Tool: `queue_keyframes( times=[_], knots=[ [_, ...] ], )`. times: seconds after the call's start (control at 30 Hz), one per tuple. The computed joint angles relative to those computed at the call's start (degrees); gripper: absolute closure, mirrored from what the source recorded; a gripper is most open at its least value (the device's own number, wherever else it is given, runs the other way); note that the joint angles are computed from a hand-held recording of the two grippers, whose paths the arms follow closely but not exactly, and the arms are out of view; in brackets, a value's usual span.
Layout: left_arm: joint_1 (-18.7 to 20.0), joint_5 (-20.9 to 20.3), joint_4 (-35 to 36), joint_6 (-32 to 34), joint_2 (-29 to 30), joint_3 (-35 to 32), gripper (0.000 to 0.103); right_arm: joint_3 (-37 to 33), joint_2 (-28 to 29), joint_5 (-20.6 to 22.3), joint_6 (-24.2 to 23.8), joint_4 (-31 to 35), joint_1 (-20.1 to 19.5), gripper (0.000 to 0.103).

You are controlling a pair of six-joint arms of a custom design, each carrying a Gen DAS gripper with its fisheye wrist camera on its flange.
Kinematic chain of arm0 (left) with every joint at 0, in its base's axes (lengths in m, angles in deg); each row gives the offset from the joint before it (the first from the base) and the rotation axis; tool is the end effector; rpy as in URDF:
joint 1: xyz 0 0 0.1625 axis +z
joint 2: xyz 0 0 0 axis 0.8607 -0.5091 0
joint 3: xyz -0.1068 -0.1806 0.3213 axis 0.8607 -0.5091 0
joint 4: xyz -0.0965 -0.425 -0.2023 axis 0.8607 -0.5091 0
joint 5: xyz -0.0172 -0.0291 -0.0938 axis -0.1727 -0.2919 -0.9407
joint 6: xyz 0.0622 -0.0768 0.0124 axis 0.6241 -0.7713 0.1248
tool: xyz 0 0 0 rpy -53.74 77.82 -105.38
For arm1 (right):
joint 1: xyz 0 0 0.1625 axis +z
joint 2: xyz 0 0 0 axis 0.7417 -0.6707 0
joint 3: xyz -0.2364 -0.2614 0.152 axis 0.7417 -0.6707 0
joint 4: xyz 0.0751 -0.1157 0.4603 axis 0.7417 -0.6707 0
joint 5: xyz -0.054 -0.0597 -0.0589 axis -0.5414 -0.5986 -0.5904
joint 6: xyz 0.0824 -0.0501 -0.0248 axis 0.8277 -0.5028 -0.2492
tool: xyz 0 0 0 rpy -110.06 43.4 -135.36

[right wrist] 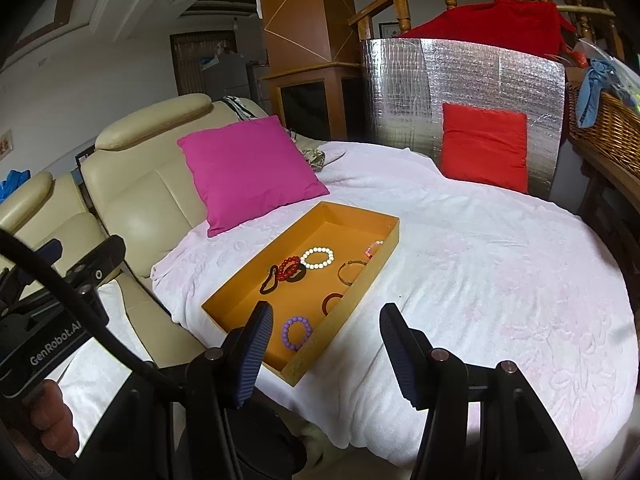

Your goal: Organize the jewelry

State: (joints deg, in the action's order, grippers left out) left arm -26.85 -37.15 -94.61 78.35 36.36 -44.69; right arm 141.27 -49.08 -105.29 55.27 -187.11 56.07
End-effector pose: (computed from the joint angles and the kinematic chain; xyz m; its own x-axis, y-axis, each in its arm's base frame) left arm -0.6333 -0.6762 0.1882 -0.6200 -0.0778 -0.7807 0.6774 0.4490 -0.5827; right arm 0.2445 -0.6580 0.5174 -0.7660 -0.0037 0.6428 -0.5324 0.5640 -0.6312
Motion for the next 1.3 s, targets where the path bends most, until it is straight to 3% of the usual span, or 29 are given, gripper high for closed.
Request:
queue_keyframes(
  times=[1.3],
  knots=[
    [1.46, 0.35, 6.23, -6.25, -0.61, -0.38, 0.01, -4.58, 3.87, -0.7, -2.49, 0.63, 0.78, 0.043]
  ],
)
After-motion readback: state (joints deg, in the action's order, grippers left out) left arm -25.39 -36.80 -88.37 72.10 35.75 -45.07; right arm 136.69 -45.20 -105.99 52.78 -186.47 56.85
